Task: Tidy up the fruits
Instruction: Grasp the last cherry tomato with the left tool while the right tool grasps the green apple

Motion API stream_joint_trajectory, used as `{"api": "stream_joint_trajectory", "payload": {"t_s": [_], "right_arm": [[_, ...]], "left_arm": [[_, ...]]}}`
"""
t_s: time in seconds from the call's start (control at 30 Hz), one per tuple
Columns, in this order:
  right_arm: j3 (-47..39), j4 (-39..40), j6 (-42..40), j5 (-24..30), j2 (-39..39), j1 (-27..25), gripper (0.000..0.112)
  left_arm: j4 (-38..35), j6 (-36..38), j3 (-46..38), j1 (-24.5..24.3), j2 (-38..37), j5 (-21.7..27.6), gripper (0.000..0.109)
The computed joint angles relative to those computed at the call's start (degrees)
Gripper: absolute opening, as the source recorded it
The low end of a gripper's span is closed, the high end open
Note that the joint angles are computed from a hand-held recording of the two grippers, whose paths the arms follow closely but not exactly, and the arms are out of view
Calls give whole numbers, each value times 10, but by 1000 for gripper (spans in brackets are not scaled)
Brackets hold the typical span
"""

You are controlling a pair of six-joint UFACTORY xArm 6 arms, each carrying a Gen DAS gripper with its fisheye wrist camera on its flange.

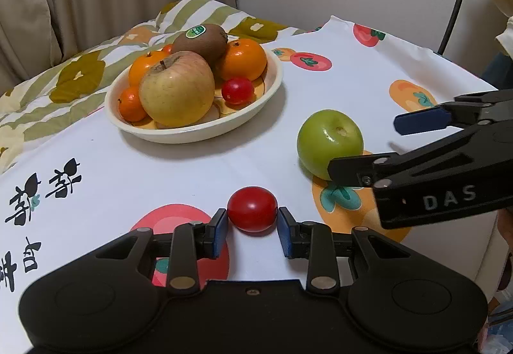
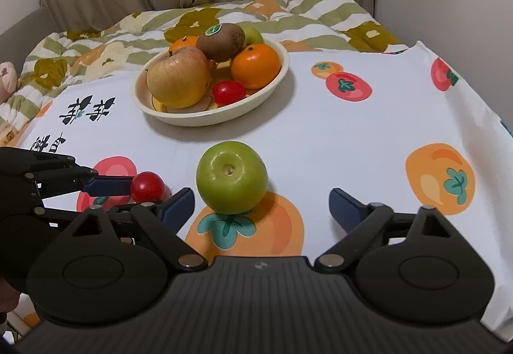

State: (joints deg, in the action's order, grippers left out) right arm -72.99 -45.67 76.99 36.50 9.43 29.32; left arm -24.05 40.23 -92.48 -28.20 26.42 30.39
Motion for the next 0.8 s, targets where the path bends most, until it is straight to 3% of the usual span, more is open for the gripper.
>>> {"api": "stream_joint_trajectory", "payload": {"t_s": [0.17, 0.4, 0.5, 0.8], "right_arm": [[-12, 12, -15, -12, 14, -6, 96], [-38, 34, -54, -24, 37, -10, 80], [-39, 43, -70, -40, 40, -15, 68], [-46, 58, -85, -33, 40, -10, 68]], "left_arm": [[5, -7, -1, 2, 1, -2, 37], [14, -21, 3, 2, 0, -7, 37], [23, -36, 7, 3, -3, -10, 37], [58, -84, 25, 9, -21, -23, 37]]}}
